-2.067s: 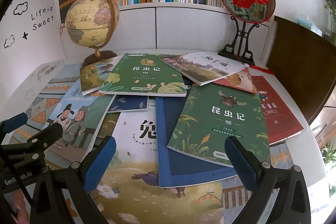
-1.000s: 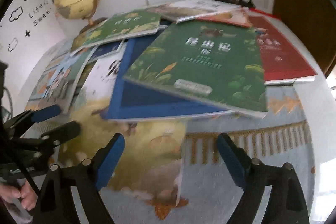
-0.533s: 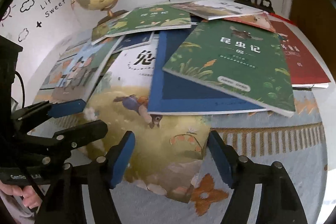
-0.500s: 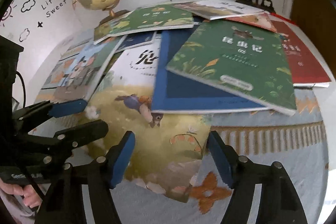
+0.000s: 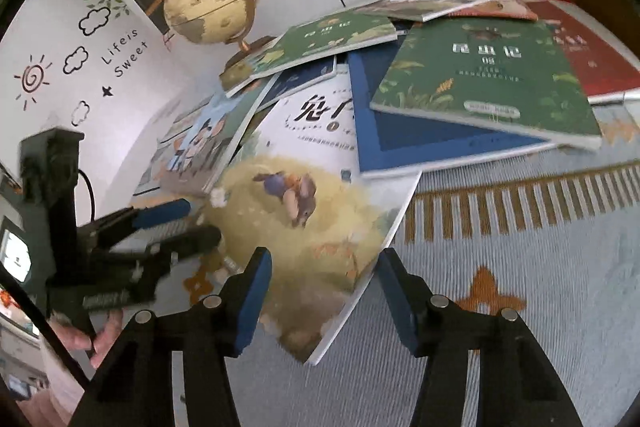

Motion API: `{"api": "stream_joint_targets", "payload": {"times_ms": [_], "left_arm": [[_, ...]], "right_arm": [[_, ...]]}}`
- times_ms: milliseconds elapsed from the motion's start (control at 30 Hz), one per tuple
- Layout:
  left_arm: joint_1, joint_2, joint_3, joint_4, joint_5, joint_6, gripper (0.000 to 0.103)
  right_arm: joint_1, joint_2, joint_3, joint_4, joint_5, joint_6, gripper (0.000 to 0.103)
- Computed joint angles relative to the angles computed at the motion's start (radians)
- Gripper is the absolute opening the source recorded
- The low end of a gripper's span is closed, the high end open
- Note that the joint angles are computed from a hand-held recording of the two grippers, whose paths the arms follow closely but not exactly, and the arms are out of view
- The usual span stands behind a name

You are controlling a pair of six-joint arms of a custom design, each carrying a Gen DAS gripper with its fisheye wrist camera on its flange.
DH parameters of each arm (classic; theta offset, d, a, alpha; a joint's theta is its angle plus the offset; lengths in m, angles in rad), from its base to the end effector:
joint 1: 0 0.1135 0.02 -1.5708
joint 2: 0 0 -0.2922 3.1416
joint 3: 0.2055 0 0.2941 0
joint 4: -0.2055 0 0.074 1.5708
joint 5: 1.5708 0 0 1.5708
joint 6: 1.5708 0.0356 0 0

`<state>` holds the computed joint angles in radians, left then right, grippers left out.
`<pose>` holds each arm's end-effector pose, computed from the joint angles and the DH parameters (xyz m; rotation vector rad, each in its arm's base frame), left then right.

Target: Organize books

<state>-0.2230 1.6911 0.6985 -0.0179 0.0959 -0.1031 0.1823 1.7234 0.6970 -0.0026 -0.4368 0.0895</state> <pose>0.3121 -0.0743 0.1026 0.1911 2.5866 -0.2439 0.3116 0.0728 0.0961 -0.2793 2.5770 0.6662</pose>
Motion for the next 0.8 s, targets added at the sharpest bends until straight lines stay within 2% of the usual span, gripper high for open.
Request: {"api": "stream_joint_targets", "payload": {"times_ms": [67, 100, 133, 200, 267, 300, 367, 400, 500, 600, 800], "left_arm": [[0.057, 0.023, 0.011, 0.011, 0.103, 0.001, 0.078], [0.072, 0.039, 0.019, 0.011, 0.144, -0.004, 0.08], [0.072, 0.039, 0.015, 0.027, 0.154, -0.002, 0.083], [0.041, 0.036, 0.009, 0.033, 0.127, 0.007, 0.084], [0.012, 0.033, -0.001, 0.045, 0.193, 0.032, 0.088], [-0.013, 0.029, -0.005, 0.047, 0.174, 0.025, 0.09], [-0.069, 0.033, -0.006, 0.054, 0.067, 0.025, 0.087], [-0.076, 0.035, -0.01, 0.064, 0.052, 0.03, 0.087], [-0.076, 0.024, -0.015, 0.056, 0.075, 0.018, 0.087], [-0.111, -0.01, -0.045, 0.049, 0.052, 0.022, 0.087], [-0.225, -0.199, -0.203, 0.029, -0.002, 0.004, 0.087]], "right_arm": [[0.011, -0.002, 0.001, 0.011, 0.029, 0.012, 0.058], [0.016, 0.003, -0.004, 0.034, 0.037, 0.015, 0.062], [0.018, 0.003, -0.013, 0.053, 0.032, 0.019, 0.067], [0.03, 0.0, -0.034, 0.096, 0.048, 0.028, 0.068], [0.047, -0.011, -0.053, 0.117, 0.08, 0.012, 0.068], [0.057, -0.016, -0.057, 0.12, 0.104, 0.01, 0.068], [0.06, -0.015, -0.06, 0.122, 0.117, 0.003, 0.067], [0.048, -0.018, -0.063, 0.121, 0.094, 0.002, 0.067], [0.033, -0.03, -0.075, 0.119, 0.076, 0.006, 0.067], [0.035, -0.065, -0.102, 0.101, 0.094, -0.021, 0.066], [0.065, -0.207, -0.188, -0.015, 0.142, -0.113, 0.066]]}}
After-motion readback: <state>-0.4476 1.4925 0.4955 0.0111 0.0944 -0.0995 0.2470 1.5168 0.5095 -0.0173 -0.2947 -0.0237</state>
